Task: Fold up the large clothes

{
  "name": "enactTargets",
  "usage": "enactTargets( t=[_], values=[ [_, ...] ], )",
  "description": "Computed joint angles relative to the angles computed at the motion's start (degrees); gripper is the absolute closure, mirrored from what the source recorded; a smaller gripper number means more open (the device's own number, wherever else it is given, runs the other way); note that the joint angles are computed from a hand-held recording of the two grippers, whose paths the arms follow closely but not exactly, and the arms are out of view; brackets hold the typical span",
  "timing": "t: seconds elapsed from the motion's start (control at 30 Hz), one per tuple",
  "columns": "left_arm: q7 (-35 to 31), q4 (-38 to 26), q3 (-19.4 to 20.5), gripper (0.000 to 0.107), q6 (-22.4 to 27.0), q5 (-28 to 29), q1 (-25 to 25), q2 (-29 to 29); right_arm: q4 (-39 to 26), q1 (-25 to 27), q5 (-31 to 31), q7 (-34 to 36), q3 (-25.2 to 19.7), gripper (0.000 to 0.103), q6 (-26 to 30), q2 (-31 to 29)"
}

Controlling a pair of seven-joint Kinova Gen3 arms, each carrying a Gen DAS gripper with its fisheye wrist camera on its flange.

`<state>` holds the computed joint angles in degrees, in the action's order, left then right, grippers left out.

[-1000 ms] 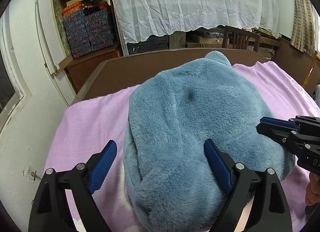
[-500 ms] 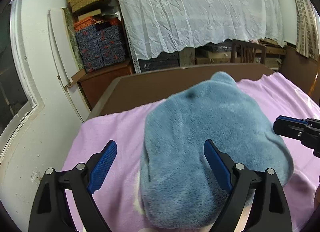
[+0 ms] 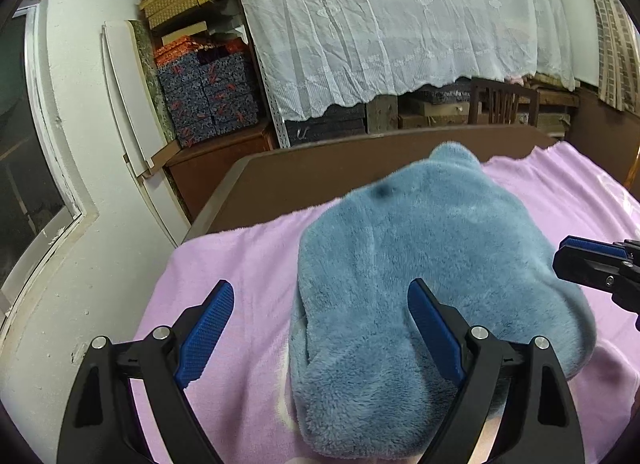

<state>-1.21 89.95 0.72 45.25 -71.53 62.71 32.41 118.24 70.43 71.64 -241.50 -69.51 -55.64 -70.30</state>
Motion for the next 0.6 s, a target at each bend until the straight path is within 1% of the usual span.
enactTargets(
  t=[0.07,0.13,0.3,0.53,0.6],
  values=[
    [-3.58,-1.58,1.01,0.018,0.34,2.62,-1.16,0.96,-0.57,0.71,0.70,-0.66,-0.61,0.081,-0.56,0.21],
    [-4.75,-1.87,0.68,0.018,-0.28,3.79,-1.27,1.29,-1.31,1.90,1.61,-1.61,-1.31,0.078,-2.04,0.30],
    [-5.12,-1.63,-0.79,0.018,-1.21,4.49,-0.53,1.18,-0.99,3.13,0.19,-1.44,-0.33,0.078,-4.94,-1.46],
    [-5.41,-1.71,-1.45,0.018,-1.41,4.90,-0.12,1.19,-0.63,3.64,-0.52,-1.75,0.72,0.078,-6.58,-2.70],
    [-5.38,-1.68,-1.54,0.018,-1.49,4.92,-0.08,1.16,-0.45,3.69,-0.82,-1.85,0.86,0.076,-6.73,-2.81]
  ],
)
